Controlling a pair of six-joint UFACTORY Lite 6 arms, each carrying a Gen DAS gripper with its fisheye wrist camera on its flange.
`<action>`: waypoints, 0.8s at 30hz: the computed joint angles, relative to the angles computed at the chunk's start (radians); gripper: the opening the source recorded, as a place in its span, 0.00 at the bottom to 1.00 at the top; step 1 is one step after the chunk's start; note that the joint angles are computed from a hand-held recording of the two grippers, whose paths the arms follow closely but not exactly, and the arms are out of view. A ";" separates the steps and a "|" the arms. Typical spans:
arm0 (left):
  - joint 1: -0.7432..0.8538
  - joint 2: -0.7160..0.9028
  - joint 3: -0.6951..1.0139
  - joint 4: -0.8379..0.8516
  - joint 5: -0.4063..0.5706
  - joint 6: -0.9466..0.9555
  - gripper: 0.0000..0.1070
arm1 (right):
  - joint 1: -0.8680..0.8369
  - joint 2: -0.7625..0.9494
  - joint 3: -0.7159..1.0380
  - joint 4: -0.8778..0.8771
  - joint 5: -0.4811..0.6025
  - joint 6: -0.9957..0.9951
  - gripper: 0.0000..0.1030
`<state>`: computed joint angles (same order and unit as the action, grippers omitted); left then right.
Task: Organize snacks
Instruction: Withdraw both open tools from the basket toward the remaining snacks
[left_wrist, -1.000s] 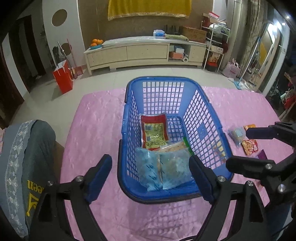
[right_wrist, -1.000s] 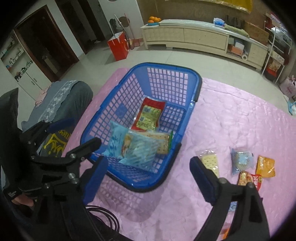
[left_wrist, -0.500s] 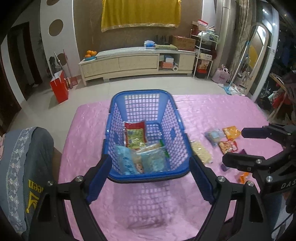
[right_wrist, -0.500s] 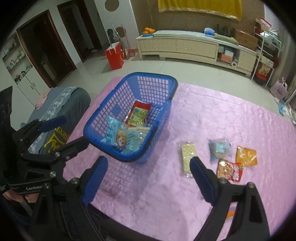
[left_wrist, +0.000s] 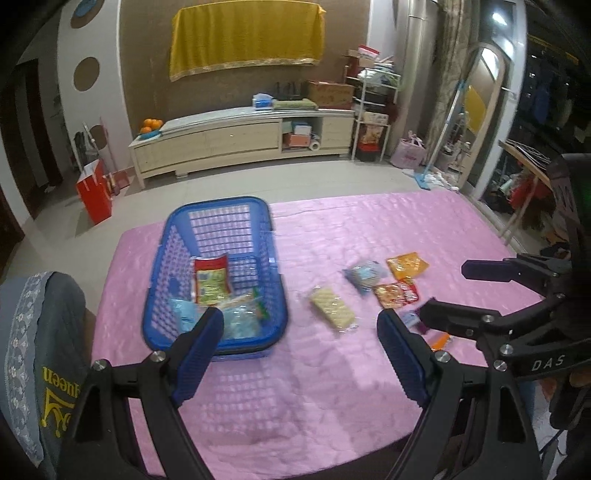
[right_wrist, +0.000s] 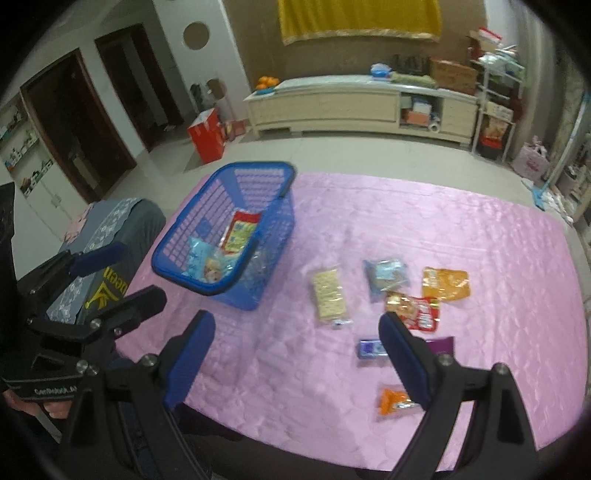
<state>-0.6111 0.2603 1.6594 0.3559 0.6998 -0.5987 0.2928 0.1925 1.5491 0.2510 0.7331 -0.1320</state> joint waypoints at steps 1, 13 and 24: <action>-0.014 0.017 0.025 0.002 0.008 -0.004 0.78 | -0.015 -0.027 -0.031 0.003 -0.015 -0.012 0.90; -0.159 0.269 0.322 0.008 0.069 -0.065 0.78 | -0.223 -0.167 -0.204 0.057 -0.032 -0.157 0.90; -0.185 0.489 0.523 -0.083 0.091 -0.016 0.78 | -0.335 -0.144 -0.305 0.110 -0.092 -0.279 0.90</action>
